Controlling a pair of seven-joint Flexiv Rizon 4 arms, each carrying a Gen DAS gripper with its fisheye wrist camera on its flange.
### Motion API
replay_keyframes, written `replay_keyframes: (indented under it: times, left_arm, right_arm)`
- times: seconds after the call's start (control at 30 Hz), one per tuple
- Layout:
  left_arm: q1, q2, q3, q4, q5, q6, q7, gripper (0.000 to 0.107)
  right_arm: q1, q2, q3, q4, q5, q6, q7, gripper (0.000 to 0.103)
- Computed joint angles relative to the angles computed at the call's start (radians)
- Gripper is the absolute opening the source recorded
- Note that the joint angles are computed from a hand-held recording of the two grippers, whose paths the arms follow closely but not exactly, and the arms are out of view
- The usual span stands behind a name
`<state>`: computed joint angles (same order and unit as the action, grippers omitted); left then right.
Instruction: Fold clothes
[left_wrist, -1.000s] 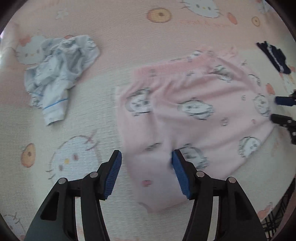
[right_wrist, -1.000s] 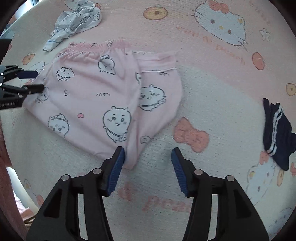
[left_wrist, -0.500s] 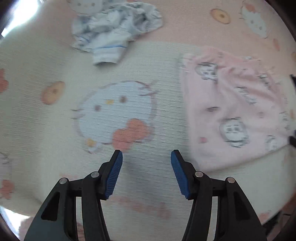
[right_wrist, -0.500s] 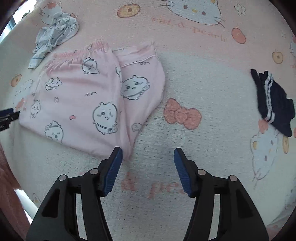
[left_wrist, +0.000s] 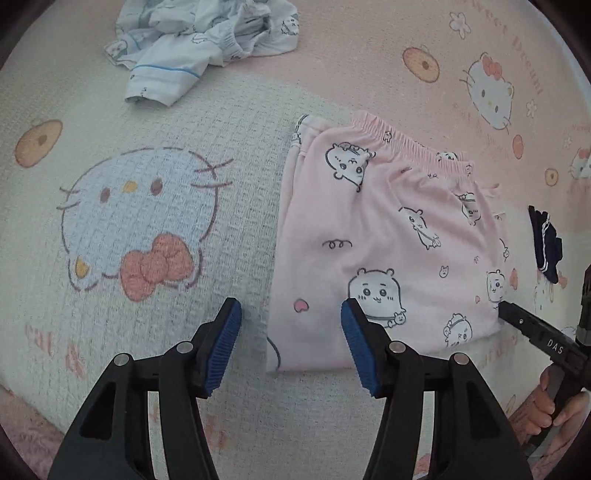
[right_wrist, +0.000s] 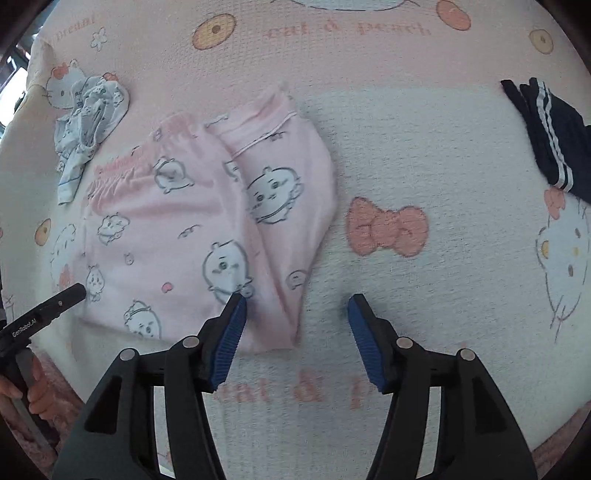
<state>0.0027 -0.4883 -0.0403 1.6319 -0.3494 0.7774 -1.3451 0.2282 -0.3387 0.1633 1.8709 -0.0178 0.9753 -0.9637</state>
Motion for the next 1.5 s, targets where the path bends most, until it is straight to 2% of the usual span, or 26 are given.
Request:
replay_keyframes:
  times: [0.07, 0.13, 0.2, 0.23, 0.27, 0.43, 0.53, 0.6, 0.63, 0.7, 0.8, 0.9, 0.97, 1.0, 1.07, 1.1, 1.13, 1.17, 1.23, 1.27, 1.3, 1.37, 1.4, 1.47, 1.5]
  left_arm:
    - [0.015, 0.03, -0.027, 0.062, -0.05, 0.033, 0.023, 0.058]
    - [-0.004, 0.031, -0.018, 0.075, -0.03, 0.075, 0.021, 0.055]
    - [-0.023, 0.016, -0.001, 0.049, 0.004, 0.087, -0.026, 0.034]
    - [-0.021, 0.003, -0.002, 0.023, 0.004, 0.062, -0.042, 0.013]
    - [-0.007, 0.002, -0.019, 0.018, -0.027, 0.054, -0.033, 0.012]
    - [-0.022, 0.057, -0.022, 0.05, -0.024, 0.077, -0.026, 0.01]
    - [-0.003, 0.145, -0.027, 0.152, -0.087, 0.067, 0.024, 0.01]
    - [-0.009, 0.195, -0.001, 0.213, -0.139, 0.066, 0.066, 0.01]
    - [-0.008, 0.217, 0.017, 0.227, -0.118, 0.037, 0.075, 0.01]
    - [0.027, 0.221, 0.002, 0.224, -0.142, 0.021, 0.106, 0.01]
    - [0.036, 0.27, 0.015, 0.265, -0.166, -0.022, 0.13, 0.01]
    - [0.018, 0.299, 0.055, 0.27, -0.036, -0.096, 0.047, 0.015]
    - [0.009, 0.305, 0.071, 0.269, 0.062, -0.099, -0.014, 0.015]
    - [0.006, 0.307, 0.072, 0.268, 0.09, -0.085, -0.02, 0.015]
    - [-0.001, 0.31, 0.074, 0.265, 0.145, -0.056, -0.035, 0.015]
    - [-0.001, 0.317, 0.064, 0.281, 0.123, -0.024, 0.001, 0.015]
    - [0.0, 0.321, 0.045, 0.304, 0.067, 0.005, 0.064, 0.016]
    - [-0.004, 0.312, 0.028, 0.312, 0.029, 0.004, 0.107, 0.017]
    - [-0.016, 0.287, -0.003, 0.32, -0.04, -0.008, 0.186, 0.019]
    - [-0.018, 0.273, -0.021, 0.317, -0.06, -0.022, 0.214, 0.02]
    - [-0.041, 0.262, -0.008, 0.314, -0.018, -0.014, 0.209, 0.02]
    - [-0.081, 0.241, 0.013, 0.292, 0.121, -0.01, 0.154, 0.02]
    - [-0.082, 0.245, 0.016, 0.296, 0.131, -0.004, 0.153, 0.021]
    - [-0.08, 0.254, 0.024, 0.305, 0.131, 0.008, 0.145, 0.021]
    - [-0.071, 0.256, 0.021, 0.312, 0.109, 0.011, 0.147, 0.021]
  right_arm:
    - [0.007, 0.004, 0.016, 0.005, 0.019, 0.009, -0.002, 0.058]
    - [0.034, 0.009, 0.0, 0.034, -0.026, 0.035, 0.031, 0.057]
    - [0.073, 0.011, -0.041, 0.044, -0.135, 0.016, 0.091, 0.047]
    - [0.092, 0.021, -0.043, 0.063, -0.176, 0.017, 0.13, 0.033]
    - [0.083, 0.024, -0.03, 0.06, -0.157, 0.024, 0.12, 0.012]
    - [0.071, 0.058, -0.009, 0.066, -0.141, 0.052, 0.122, 0.012]
    - [0.074, 0.092, 0.003, 0.065, -0.137, 0.03, 0.126, 0.012]
    - [0.074, 0.12, 0.01, 0.091, -0.123, 0.042, 0.145, 0.012]
    - [0.072, 0.134, 0.017, 0.101, -0.104, 0.048, 0.151, 0.012]
    - [0.087, 0.153, 0.017, 0.109, -0.08, 0.055, 0.149, 0.012]
    - [0.095, 0.21, 0.038, 0.176, -0.105, 0.057, 0.221, 0.012]
    - [0.115, 0.243, 0.045, 0.242, -0.16, 0.023, 0.29, 0.017]
    - [0.118, 0.245, 0.049, 0.23, -0.138, -0.115, 0.29, 0.017]
    - [0.111, 0.26, 0.049, 0.242, -0.114, -0.131, 0.295, 0.017]
    - [0.096, 0.287, 0.042, 0.28, -0.1, -0.056, 0.348, 0.022]
    - [0.09, 0.3, 0.037, 0.298, -0.123, -0.021, 0.382, 0.022]
    - [0.085, 0.306, 0.033, 0.311, -0.157, 0.009, 0.404, 0.027]
    - [0.083, 0.296, 0.032, 0.313, -0.166, 0.036, 0.382, 0.037]
    - [0.081, 0.273, 0.031, 0.314, -0.178, 0.088, 0.332, 0.039]
    - [0.082, 0.25, 0.04, 0.288, -0.122, 0.059, 0.267, 0.038]
    - [0.1, 0.223, 0.03, 0.26, -0.09, 0.011, 0.232, 0.037]
    - [0.094, 0.221, 0.039, 0.276, -0.13, -0.01, 0.245, 0.037]
    - [0.098, 0.232, 0.036, 0.271, -0.154, -0.057, 0.251, 0.039]
    - [0.121, 0.246, 0.021, 0.264, -0.308, -0.211, 0.329, 0.04]
    - [0.129, 0.252, 0.01, 0.271, -0.343, -0.23, 0.353, 0.042]
